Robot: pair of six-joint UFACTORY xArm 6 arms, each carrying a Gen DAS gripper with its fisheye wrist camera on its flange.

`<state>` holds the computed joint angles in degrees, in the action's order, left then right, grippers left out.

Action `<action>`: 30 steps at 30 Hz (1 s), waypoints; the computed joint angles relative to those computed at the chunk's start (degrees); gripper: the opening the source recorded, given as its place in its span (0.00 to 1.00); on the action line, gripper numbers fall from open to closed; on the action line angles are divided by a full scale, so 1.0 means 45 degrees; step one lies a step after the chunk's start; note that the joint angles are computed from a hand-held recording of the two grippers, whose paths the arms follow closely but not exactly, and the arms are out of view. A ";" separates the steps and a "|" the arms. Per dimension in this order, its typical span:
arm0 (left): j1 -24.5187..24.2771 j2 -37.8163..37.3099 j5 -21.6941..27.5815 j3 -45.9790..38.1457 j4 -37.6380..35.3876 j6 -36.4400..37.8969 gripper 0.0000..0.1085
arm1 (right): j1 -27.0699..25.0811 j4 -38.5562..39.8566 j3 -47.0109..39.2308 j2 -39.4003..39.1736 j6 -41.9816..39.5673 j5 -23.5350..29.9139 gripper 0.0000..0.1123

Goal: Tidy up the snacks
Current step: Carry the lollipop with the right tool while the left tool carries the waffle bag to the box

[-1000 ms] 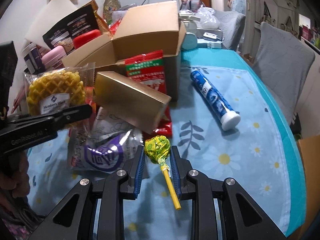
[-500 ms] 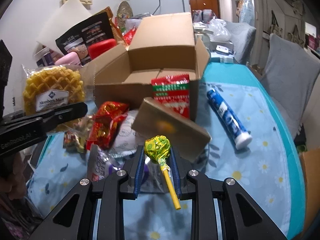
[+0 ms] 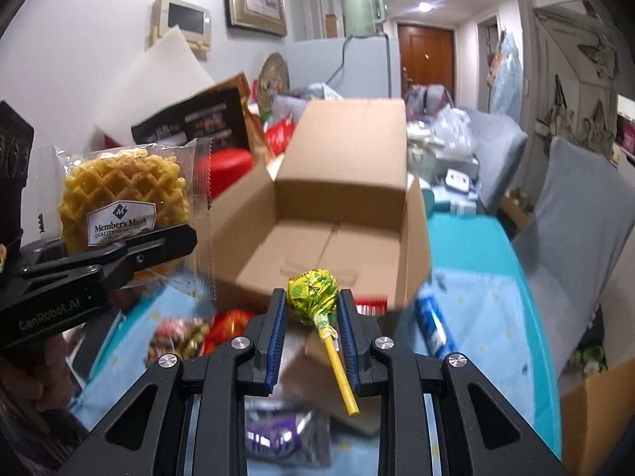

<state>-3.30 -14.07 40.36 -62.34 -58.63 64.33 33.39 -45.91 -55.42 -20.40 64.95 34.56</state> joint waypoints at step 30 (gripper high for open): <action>-0.1569 0.7652 -0.1576 -0.8961 0.4091 -0.4312 0.30 | -0.3427 0.2884 -0.6588 0.6110 -0.4501 -0.1457 0.22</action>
